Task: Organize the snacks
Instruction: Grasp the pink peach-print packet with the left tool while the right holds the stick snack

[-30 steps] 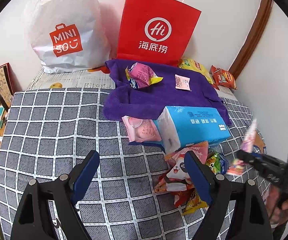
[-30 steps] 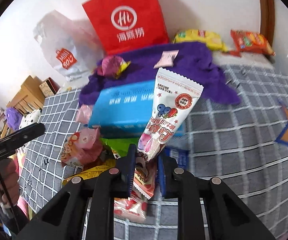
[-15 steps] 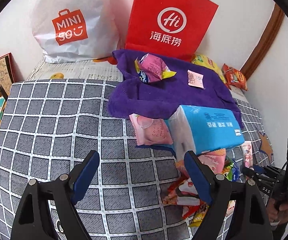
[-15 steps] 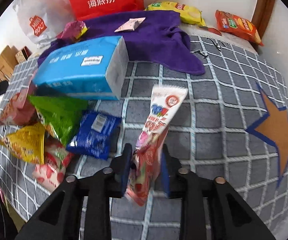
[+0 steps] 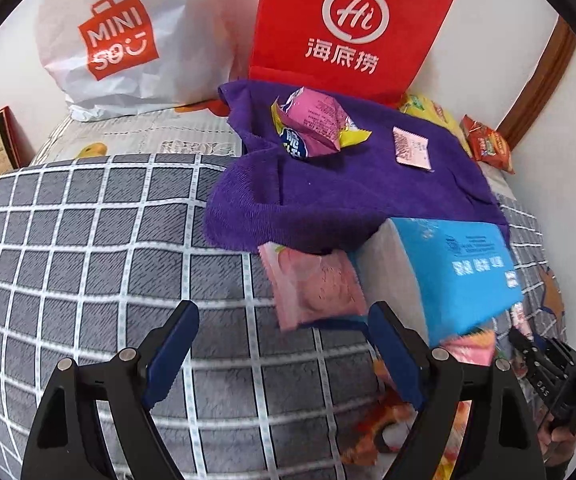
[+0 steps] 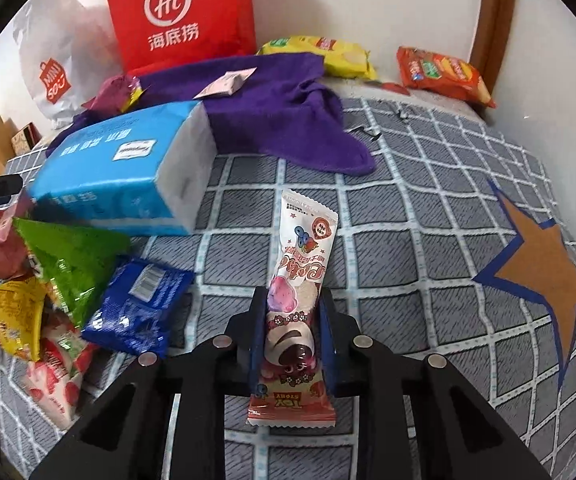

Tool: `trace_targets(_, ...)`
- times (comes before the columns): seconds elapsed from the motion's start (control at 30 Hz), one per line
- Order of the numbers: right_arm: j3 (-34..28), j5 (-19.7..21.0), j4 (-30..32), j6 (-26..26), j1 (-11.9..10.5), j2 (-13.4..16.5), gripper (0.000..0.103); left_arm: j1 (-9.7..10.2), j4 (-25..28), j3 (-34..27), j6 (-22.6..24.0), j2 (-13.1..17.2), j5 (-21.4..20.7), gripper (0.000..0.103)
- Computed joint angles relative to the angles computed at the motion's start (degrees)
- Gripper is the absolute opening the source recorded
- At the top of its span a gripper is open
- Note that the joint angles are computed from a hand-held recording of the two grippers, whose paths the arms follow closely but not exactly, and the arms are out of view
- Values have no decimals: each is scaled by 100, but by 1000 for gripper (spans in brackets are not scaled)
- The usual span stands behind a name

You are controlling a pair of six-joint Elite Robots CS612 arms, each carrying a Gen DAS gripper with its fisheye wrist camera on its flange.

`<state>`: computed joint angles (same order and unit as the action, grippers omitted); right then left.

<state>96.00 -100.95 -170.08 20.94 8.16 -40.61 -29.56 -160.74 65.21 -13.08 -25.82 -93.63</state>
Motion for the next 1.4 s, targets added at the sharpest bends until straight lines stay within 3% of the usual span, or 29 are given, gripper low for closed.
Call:
trace_targets(0.17, 11, -304, -355, -63, 56, 90, 24, 18, 399, -445, 101, 246, -109, 86)
trace_targets(0.37, 70, -124, -492, 75, 1, 82, 25, -28, 465, -659, 377, 404, -64, 84)
trace_targets(0.5, 49, -208, -448, 43, 27, 90, 28, -27, 358, -704, 423, 455, -99, 82)
trace_targets(0.57, 67, -144, -489, 72, 10, 87, 28, -14, 326, -712, 429, 458, -169, 71)
trace_targets(0.63, 97, -61, -550, 112, -13, 82, 28, -6, 308, -700, 412, 447, -218, 42)
trace_targets(0.73, 104, -57, -561, 121, -13, 79, 28, 20, 338, -646, 471, 403, -374, 28)
trace_targets(0.87, 82, -174, -503, 70, 19, 73, 22, 29, 202, -431, 453, 278, -376, 26)
trace_targets(1.2, 244, -136, -640, 183, 99, -208, 21, 43, -362, 452, 338, -245, -370, 26)
trace_targets(1.4, 230, -354, -482, -16, 264, -376, 21, 19, -733, 953, 124, -520, -254, 26)
